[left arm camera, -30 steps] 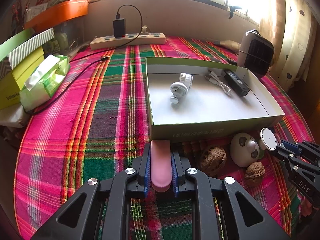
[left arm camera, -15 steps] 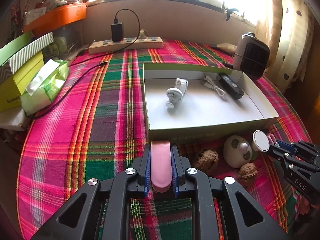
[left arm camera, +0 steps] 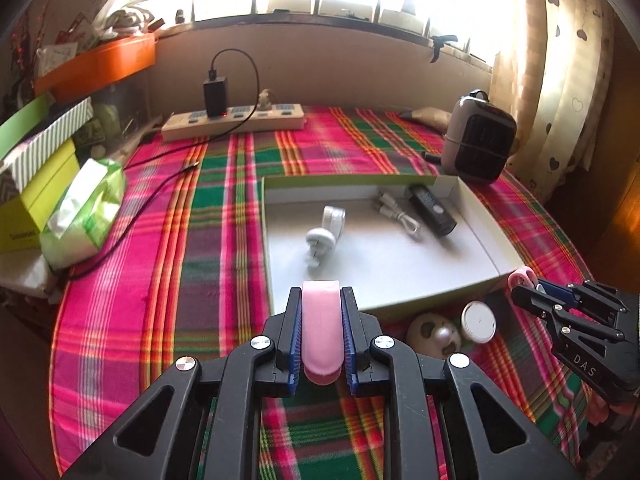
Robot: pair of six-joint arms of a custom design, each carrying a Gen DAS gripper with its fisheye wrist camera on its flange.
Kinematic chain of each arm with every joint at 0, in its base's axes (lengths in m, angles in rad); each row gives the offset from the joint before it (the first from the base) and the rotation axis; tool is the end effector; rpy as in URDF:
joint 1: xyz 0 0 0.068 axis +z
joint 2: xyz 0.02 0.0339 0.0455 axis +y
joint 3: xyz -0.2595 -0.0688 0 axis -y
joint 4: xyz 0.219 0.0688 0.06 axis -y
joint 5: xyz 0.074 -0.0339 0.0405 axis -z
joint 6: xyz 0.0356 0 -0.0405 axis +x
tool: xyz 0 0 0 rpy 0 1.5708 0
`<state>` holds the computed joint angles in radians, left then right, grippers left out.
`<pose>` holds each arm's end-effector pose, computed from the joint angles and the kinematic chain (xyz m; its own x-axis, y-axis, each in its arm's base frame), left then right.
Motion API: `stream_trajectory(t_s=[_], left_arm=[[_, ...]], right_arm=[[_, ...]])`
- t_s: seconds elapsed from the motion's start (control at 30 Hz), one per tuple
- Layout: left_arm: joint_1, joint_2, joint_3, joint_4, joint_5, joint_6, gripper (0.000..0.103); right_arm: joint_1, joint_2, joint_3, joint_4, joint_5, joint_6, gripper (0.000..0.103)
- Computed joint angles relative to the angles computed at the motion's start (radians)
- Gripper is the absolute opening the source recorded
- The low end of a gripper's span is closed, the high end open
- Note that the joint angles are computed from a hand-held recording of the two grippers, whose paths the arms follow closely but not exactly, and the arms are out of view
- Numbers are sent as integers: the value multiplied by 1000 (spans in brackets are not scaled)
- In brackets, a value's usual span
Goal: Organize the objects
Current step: 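Carry the pink clip and pink-green holder over the white box with both tools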
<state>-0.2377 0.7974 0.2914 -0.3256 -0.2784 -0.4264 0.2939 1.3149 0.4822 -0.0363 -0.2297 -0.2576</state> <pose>0.1309 -0.0216 0.1655 -0.6731 -0.2461 -0.6974 -0.2548 0.9625 -0.0937 0.2046 0.0704 0.1599 -0.5991 -0.4405 -0.6686 -0.5950 0.8037 0.0037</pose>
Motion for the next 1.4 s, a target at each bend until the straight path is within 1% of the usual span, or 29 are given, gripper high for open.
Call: stream_trajectory(t_s=[0.13, 0.27, 0.57, 0.8, 0.9, 1.07, 1.1, 1.4], left_arm=[[52, 77, 27, 59, 64, 33, 16], [60, 173, 65, 114, 71, 54, 16], [90, 386, 150, 235, 111, 92, 16], [113, 505, 201, 280, 136, 119, 16], [126, 557, 219, 298, 145, 126, 16], [141, 624, 244, 323, 156, 140, 16], [140, 631, 242, 339, 152, 146, 16], [123, 659, 268, 342, 145, 157, 16]], right_arm=[[6, 33, 47, -6, 6, 4, 18], [21, 85, 104, 4, 33, 17, 18], [54, 251, 250, 35, 97, 35, 18], [71, 382, 378, 29, 139, 46, 18], [71, 428, 425, 10, 128, 50, 18], [75, 491, 480, -7, 134, 56, 18], [76, 503, 492, -15, 135, 58, 18], [76, 548, 527, -40, 128, 60, 19]])
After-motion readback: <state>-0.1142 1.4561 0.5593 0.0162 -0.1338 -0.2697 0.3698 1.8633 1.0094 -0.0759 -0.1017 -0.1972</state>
